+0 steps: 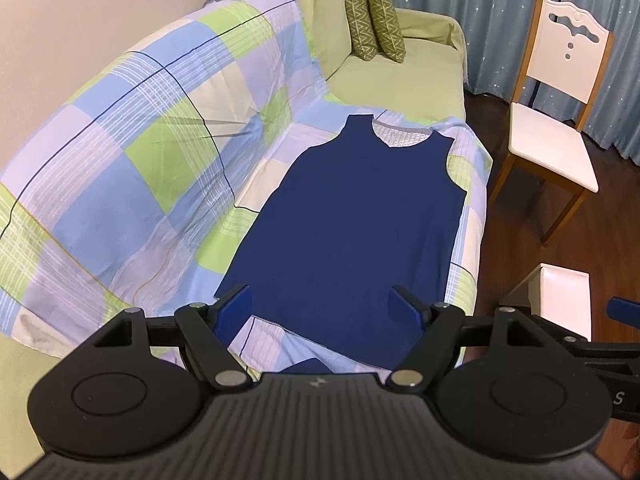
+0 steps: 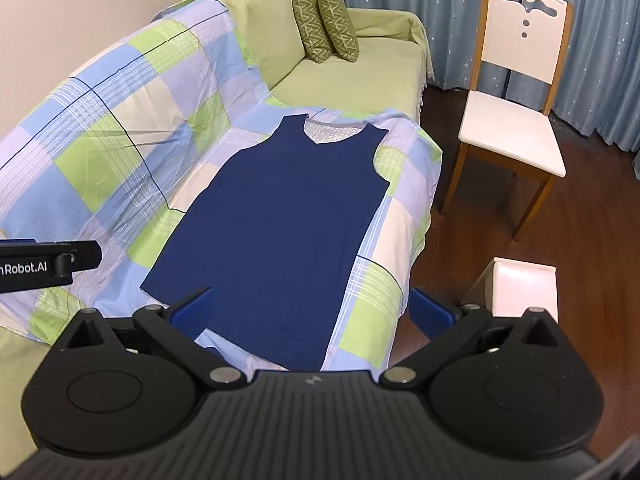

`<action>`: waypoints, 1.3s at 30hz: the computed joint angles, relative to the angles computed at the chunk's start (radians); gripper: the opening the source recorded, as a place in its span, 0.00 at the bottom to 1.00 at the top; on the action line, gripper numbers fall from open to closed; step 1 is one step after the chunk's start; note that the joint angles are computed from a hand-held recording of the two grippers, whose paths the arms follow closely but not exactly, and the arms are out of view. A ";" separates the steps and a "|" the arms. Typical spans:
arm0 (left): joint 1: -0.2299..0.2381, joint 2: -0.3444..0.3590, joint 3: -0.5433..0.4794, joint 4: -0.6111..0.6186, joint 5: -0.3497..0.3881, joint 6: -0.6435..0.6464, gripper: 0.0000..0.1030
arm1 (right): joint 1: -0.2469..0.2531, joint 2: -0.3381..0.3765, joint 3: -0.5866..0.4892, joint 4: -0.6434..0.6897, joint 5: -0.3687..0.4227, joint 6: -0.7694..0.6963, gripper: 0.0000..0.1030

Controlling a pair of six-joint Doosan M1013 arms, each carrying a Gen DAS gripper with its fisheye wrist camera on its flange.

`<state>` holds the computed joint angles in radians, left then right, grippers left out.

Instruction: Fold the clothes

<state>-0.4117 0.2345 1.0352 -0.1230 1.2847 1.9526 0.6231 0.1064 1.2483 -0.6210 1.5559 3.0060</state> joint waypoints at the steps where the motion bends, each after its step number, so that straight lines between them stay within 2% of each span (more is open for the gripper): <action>1: -0.002 -0.001 -0.002 0.006 0.005 -0.005 0.74 | -0.004 -0.003 0.003 0.003 -0.003 -0.003 0.98; 8: -0.042 0.003 -0.005 0.069 0.020 -0.072 0.74 | -0.042 -0.034 0.043 0.042 -0.052 -0.037 0.98; 13: -0.082 0.014 -0.012 0.121 0.026 -0.148 0.74 | -0.094 -0.077 0.100 0.094 -0.114 -0.112 0.98; 14: -0.103 0.021 -0.018 0.149 0.032 -0.191 0.74 | -0.107 -0.086 0.110 0.107 -0.126 -0.132 0.98; 20: -0.169 0.051 -0.025 0.199 0.024 -0.301 0.75 | -0.205 -0.159 0.197 0.191 -0.227 -0.286 0.98; 25: -0.204 0.103 -0.064 0.206 0.043 -0.300 0.75 | -0.321 -0.231 0.302 0.316 -0.385 -0.366 0.98; 28: -0.215 0.158 -0.119 0.204 0.056 -0.253 0.75 | -0.398 -0.253 0.349 0.401 -0.472 -0.429 0.98; 33: -0.217 0.290 -0.274 0.154 0.088 -0.105 0.78 | -0.514 -0.230 0.385 0.493 -0.579 -0.554 0.99; 34: -0.217 0.317 -0.314 0.143 0.117 -0.085 0.78 | -0.540 -0.223 0.392 0.518 -0.609 -0.578 0.99; 36: -0.213 0.419 -0.439 0.085 0.139 0.015 0.78 | -0.589 -0.208 0.408 0.563 -0.668 -0.620 0.98; 39: -0.212 0.573 -0.667 0.034 0.239 0.108 0.78 | -0.657 -0.181 0.433 0.613 -0.760 -0.659 0.97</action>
<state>-0.6241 0.8073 0.3686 -0.0887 1.5242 2.0601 -0.0342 -0.0743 1.6811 -0.0084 0.7956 2.3470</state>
